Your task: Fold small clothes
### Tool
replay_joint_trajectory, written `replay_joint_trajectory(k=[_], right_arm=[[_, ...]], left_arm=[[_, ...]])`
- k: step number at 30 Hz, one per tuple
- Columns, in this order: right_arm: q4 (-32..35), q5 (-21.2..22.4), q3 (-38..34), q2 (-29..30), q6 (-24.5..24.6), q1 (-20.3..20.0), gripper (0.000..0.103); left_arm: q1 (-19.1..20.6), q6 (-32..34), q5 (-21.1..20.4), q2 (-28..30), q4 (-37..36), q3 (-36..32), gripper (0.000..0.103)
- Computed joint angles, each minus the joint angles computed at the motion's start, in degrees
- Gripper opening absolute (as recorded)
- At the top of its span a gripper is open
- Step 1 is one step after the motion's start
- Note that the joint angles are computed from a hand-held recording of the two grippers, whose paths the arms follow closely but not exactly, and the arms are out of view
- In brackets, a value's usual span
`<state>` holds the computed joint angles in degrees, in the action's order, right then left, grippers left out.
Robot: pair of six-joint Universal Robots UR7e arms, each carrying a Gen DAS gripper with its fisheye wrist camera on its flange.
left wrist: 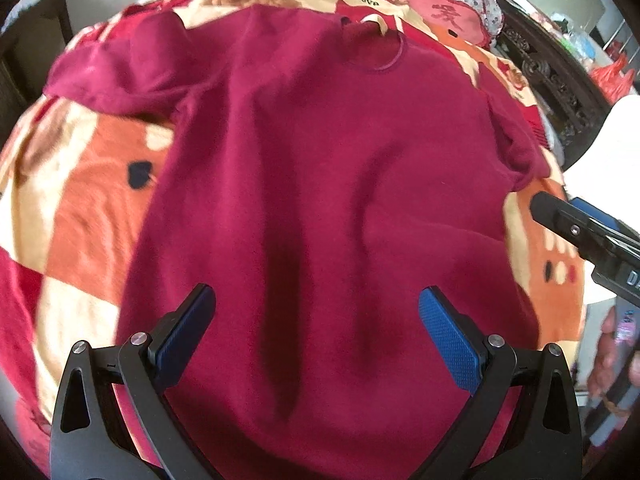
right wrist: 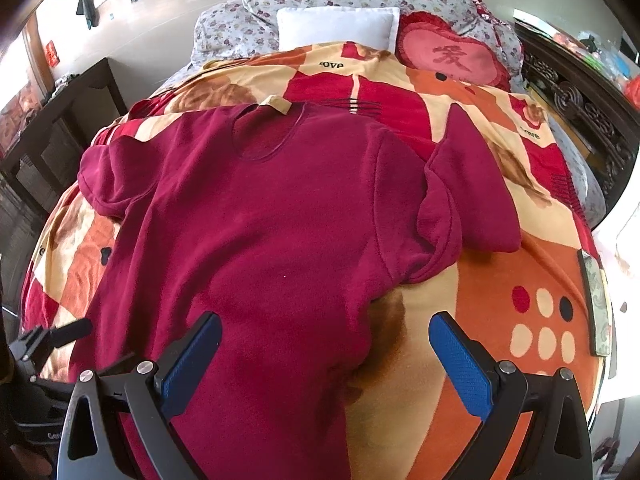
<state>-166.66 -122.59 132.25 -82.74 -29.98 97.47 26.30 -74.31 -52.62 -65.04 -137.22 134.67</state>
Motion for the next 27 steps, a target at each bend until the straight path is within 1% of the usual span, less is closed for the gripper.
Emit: replay_joint_trajectory(k=[2,10,17,21,27], right_arm=[[0.16,-0.35,-0.30,0.16,0.21,0.11,0.103],[0.54,-2.03,-1.58,1.14,1.14,0.52,0.103],[0.77,-2.50,-2.42,2.21,1.45,0.97,0.103],[1.28,-2.63,-2.91,3.13,1.79,1.21,0.103],[1.41,-2.68,-2.88,3.66,2.42,1.03,0.103]], left_arm=[[0.20,0.39,-1.19,-0.10,-2.54,0.67,0.102],[1.12,1.50,-3.45,-0.57,-6.88,2.02,0.102],[1.49,1.23,-3.72,-0.87,-6.70,2.45,0.102],[2.60,2.80,-4.00,0.53,-8.04,1.70,0.102],[2.72,2.97,-3.75,1.06,-7.41,1.17,0.102]])
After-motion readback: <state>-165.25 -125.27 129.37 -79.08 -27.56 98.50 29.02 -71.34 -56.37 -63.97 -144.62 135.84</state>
